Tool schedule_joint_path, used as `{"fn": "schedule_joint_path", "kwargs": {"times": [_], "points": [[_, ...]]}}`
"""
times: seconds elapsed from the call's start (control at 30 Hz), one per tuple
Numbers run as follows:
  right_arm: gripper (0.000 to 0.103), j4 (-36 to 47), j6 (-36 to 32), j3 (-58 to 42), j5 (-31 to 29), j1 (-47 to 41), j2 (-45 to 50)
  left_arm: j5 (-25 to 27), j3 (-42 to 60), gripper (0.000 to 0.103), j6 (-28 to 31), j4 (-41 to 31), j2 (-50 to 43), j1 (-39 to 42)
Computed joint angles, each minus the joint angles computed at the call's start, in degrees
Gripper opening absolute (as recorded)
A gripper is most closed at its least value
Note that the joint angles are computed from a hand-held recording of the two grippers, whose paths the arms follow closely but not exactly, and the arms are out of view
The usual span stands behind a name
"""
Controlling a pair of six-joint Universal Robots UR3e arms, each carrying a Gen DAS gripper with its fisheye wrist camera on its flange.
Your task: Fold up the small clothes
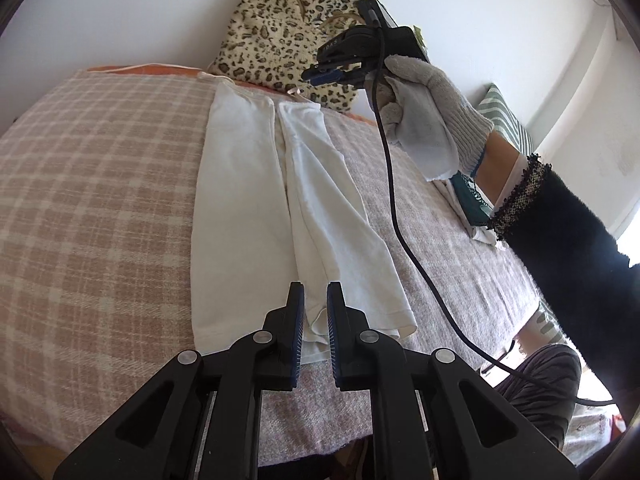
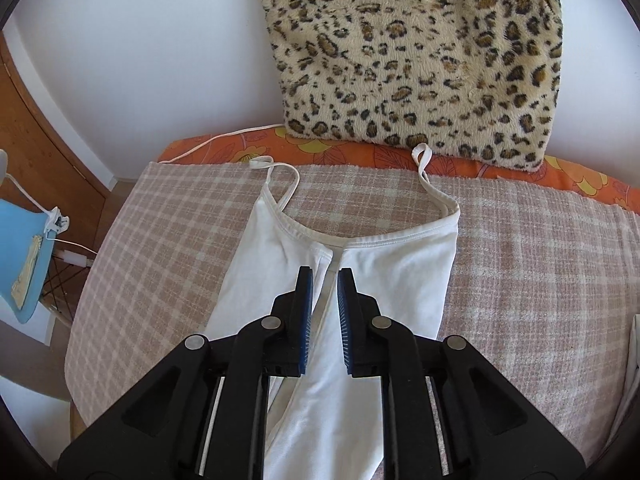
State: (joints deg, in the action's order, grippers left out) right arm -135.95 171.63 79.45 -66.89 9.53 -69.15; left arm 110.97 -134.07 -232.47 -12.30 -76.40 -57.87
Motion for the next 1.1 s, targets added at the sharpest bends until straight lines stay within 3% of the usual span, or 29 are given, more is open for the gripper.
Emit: {"fn": "schedule_joint_path", "kwargs": {"times": [0.2, 0.23, 0.3, 0.47, 0.57, 0.6, 0.67, 0.73, 0.77, 0.97, 1.1], "points": [[0.014, 0.05, -10.56, 30.48, 6.1, -3.18, -26.47, 0.72, -0.48, 0.01, 2.74, -8.84, 9.74, 4.04], [0.014, 1.25, -12.11, 34.73, 6.54, -3.37, -30.91, 0.31, -0.96, 0.014, 3.14, -9.73, 11.61, 5.27], [0.014, 3.57, -14.32, 41.47, 6.36, -2.94, -38.56, -3.67, -2.17, 0.024, 5.31, -12.08, 15.96, 9.52], [0.014, 8.99, -17.07, 53.73, 7.02, -1.49, -54.02, -9.2, -2.53, 0.025, 11.05, -19.05, 21.31, 16.8], [0.014, 7.0, -17.18, 59.97, 5.65, 1.56, -60.52, -16.42, -5.81, 0.025, 13.41, -20.68, 26.31, 23.56], [0.014, 5.71, -16.89, 61.72, 4.9, 2.97, -61.88, -18.81, -6.74, 0.025, 13.92, -21.03, 27.17, 25.69], [0.025, 4.01, -16.27, 64.24, 3.78, 5.48, -63.52, -22.06, -8.45, 0.025, 14.37, -21.89, 28.61, 27.88], [0.054, -2.1, -14.01, 67.09, 0.36, 9.37, -63.49, -23.36, -9.63, 0.025, 14.24, -21.77, 28.71, 28.43], [0.056, -5.24, -13.01, 68.25, -1.27, 11.6, -63.11, -23.58, -9.97, 0.025, 14.03, -21.63, 28.52, 28.37], [0.053, -21.81, -8.66, 69.87, -11.13, 23.12, -52.47, -22.68, -10.66, 0.025, 12.56, -19.78, 26.37, 26.59], [0.023, -25.92, -7.72, 69.2, -12.48, 25.25, -46.43, -23.51, -11.19, 0.025, 12.7, -18.92, 25.33, 26.62]]}}
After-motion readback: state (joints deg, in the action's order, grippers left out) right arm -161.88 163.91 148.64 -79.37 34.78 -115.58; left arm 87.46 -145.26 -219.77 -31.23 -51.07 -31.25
